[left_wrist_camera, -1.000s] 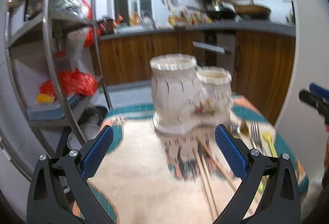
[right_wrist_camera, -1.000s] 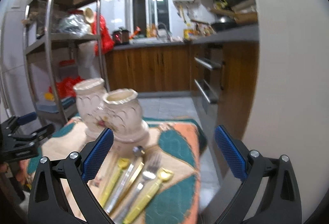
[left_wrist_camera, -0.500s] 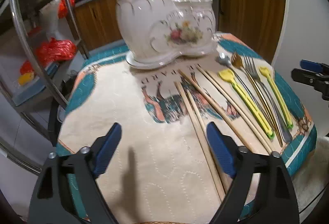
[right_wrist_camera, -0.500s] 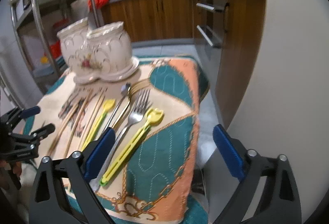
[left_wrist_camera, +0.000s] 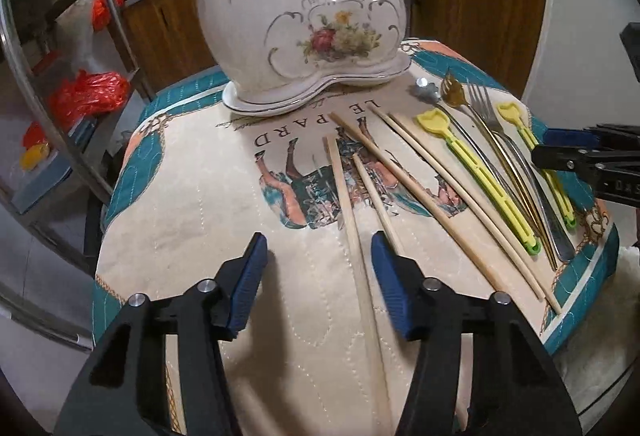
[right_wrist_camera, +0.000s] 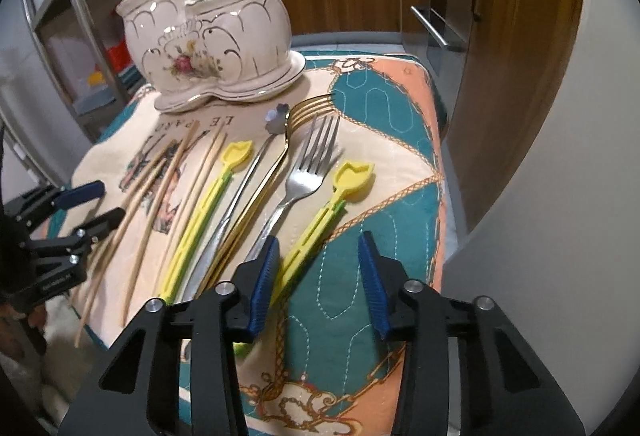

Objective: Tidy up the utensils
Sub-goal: 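Grasp a wooden chopstick with the left tool while the right tool grasps a yellow-handled utensil, then drop the chopstick in the large pot with left tool while right drops yellow utensil in small cup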

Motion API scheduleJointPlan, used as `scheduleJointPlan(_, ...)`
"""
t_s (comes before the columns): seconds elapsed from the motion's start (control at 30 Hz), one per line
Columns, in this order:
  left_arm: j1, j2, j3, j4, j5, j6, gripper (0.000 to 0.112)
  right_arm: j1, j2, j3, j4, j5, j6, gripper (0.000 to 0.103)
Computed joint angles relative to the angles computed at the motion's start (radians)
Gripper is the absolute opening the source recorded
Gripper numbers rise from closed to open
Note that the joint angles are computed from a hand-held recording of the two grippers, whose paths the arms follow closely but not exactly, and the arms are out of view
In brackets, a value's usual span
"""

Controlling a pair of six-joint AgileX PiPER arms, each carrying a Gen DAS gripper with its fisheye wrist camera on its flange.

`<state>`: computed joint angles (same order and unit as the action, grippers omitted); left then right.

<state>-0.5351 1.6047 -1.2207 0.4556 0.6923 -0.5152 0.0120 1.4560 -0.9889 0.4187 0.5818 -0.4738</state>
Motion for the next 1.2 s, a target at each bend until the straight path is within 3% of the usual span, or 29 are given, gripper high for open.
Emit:
scheduleJointPlan(0.17, 0.029, 0.008, -0.037, -0.069, 0.047, 0.151, 0.030, -0.001, 0.037, -0.071, -0.080, 0.076, 0.013, 0.025)
scheduleJointPlan(0.33, 0.088, 0.021, -0.077, -0.166, 0.083, 0.265, 0.030, -0.041, 0.108, -0.186, -0.073, 0.212, -0.023, 0.025)
scheduleJointPlan(0.43, 0.106, 0.031, -0.094, -0.210, 0.090, 0.294, 0.029, -0.028, 0.131, -0.215, -0.102, 0.215, -0.012, 0.025)
scheduleJointPlan(0.5, 0.105, 0.030, -0.091, -0.226, 0.082, 0.324, 0.022, -0.017, 0.134, -0.218, -0.117, 0.206, 0.001, 0.019)
scheduleJointPlan(0.57, 0.116, 0.027, -0.087, -0.264, 0.076, 0.363, 0.006, -0.031, 0.132, -0.215, -0.087, 0.211, -0.021, 0.011)
scheduleJointPlan(0.77, 0.158, -0.001, -0.056, -0.349, 0.055, 0.446, 0.006, -0.078, 0.099, -0.184, -0.005, 0.203, -0.080, 0.010)
scheduleJointPlan(0.9, 0.160, -0.054, -0.017, -0.341, 0.026, 0.457, 0.006, -0.112, 0.058, -0.162, 0.065, 0.194, -0.141, 0.010)
scheduleJointPlan(1.03, 0.194, -0.155, 0.026, -0.434, -0.062, 0.561, 0.006, -0.174, 0.002, -0.136, 0.270, 0.196, -0.313, 0.010)
scheduleJointPlan(1.2, 0.235, -0.202, -0.016, -0.530, -0.185, 0.622, 0.006, -0.148, -0.007, -0.186, 0.425, 0.163, -0.407, 0.010)
